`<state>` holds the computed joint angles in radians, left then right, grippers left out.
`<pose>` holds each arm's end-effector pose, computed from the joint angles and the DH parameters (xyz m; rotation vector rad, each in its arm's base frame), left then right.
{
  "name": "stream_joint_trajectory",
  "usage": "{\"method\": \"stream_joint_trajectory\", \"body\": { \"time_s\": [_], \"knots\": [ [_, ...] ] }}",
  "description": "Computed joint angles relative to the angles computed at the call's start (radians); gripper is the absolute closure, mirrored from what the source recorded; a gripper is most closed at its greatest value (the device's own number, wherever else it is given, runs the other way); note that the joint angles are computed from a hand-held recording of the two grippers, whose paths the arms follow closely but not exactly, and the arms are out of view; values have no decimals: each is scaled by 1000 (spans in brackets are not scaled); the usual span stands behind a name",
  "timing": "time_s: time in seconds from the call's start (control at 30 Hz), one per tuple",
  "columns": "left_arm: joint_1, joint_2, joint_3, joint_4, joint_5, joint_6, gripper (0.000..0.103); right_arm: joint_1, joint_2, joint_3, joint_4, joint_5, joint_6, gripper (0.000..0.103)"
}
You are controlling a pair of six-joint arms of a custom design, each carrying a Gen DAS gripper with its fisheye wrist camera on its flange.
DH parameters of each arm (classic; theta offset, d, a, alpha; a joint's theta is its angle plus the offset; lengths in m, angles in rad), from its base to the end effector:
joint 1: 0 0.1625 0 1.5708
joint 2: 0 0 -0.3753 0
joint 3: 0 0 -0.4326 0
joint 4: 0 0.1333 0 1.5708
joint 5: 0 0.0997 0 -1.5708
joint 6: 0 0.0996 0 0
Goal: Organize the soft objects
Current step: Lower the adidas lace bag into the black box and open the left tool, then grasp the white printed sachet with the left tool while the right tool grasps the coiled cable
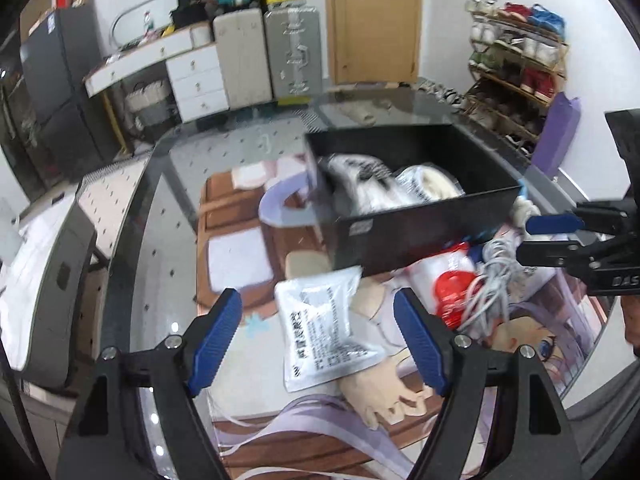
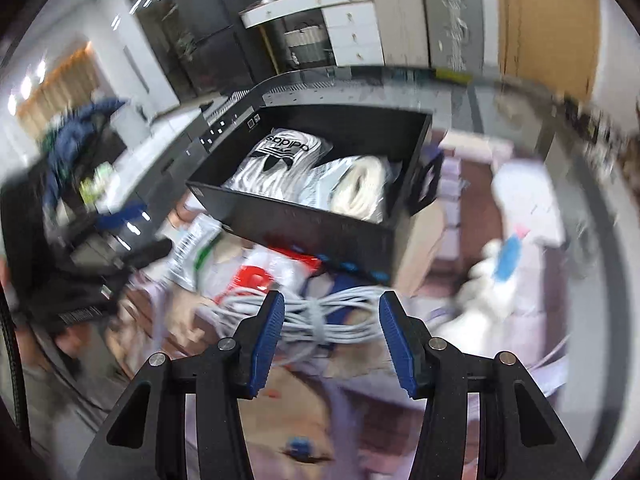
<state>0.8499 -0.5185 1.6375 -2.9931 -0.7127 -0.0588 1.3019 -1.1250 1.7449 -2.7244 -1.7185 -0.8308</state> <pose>-0.2587 -0.6106 -0.0731 0.6093 2.2790 -0.7418 -0.0583 -0.6580 0.2157 0.6940 -2.6014 0.5233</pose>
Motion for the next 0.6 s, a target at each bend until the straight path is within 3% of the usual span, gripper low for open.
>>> {"method": "stream_joint_trajectory", "body": {
  "time_s": [0.2, 0.33, 0.6],
  "knots": [
    [-26, 51, -26, -20, 21, 91, 24, 26, 14, 17, -7, -33, 31, 52],
    [-29, 75, -49, 29, 35, 74, 24, 29, 7, 24, 3, -53, 38, 52],
    [-39, 94, -75, 77, 10, 52, 24, 8, 2, 1, 21, -47, 106, 36]
  ]
}}
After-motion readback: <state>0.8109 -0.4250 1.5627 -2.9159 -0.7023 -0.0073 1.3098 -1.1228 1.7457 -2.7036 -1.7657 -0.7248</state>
